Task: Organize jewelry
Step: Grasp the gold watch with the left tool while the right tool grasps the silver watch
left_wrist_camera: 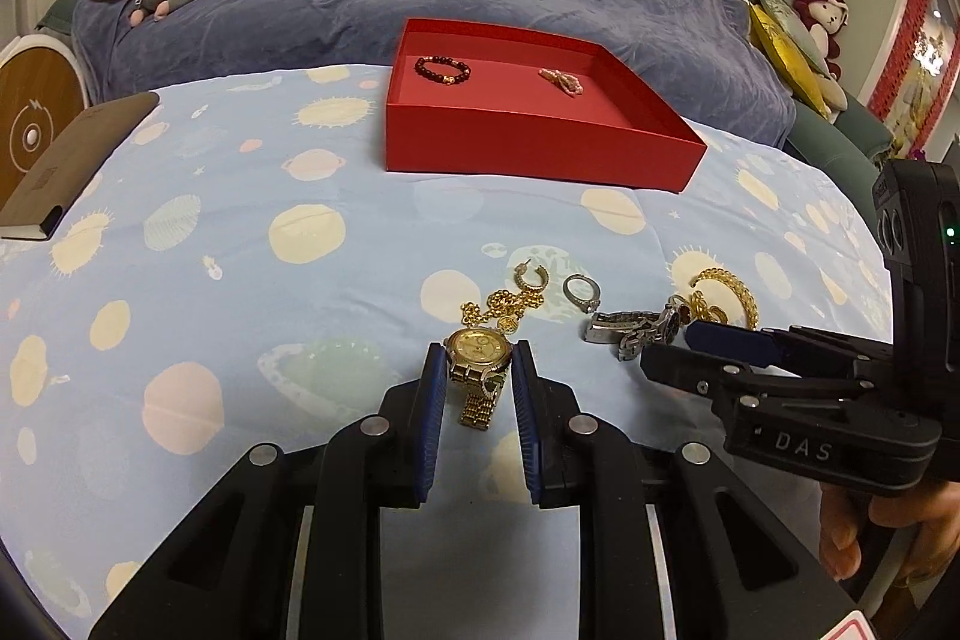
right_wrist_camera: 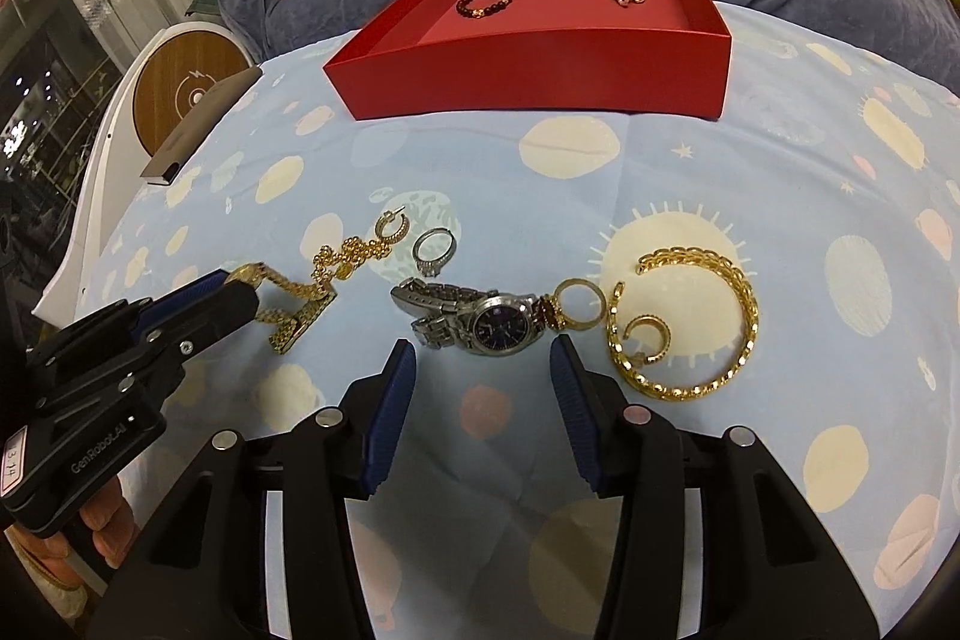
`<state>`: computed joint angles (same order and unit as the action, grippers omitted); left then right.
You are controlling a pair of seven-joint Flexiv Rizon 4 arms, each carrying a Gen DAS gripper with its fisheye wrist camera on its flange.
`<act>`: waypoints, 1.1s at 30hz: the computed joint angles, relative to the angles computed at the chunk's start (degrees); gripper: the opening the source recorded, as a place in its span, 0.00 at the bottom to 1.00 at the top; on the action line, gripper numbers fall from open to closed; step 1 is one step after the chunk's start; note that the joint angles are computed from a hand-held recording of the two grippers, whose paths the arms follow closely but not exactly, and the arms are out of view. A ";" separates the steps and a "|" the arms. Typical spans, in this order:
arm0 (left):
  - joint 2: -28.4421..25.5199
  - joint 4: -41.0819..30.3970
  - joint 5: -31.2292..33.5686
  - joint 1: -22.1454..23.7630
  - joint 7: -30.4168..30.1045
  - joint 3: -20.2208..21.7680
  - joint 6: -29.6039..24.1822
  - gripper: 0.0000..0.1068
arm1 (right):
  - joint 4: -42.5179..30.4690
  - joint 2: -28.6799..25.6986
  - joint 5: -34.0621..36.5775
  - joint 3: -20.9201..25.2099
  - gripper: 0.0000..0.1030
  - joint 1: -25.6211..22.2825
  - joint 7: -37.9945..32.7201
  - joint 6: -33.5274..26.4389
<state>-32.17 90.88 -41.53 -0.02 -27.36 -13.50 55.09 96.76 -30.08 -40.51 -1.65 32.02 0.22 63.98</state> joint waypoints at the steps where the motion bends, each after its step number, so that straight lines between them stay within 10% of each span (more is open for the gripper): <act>1: -0.04 -0.09 -0.04 0.15 0.01 0.02 -0.29 0.18 | 0.00 -0.12 -0.40 -0.38 0.45 0.07 0.49 0.46; 33: 0.10 -0.11 -0.27 0.42 0.61 0.61 -1.67 0.18 | -1.40 -1.73 -2.04 -1.49 0.30 1.03 -2.40 1.85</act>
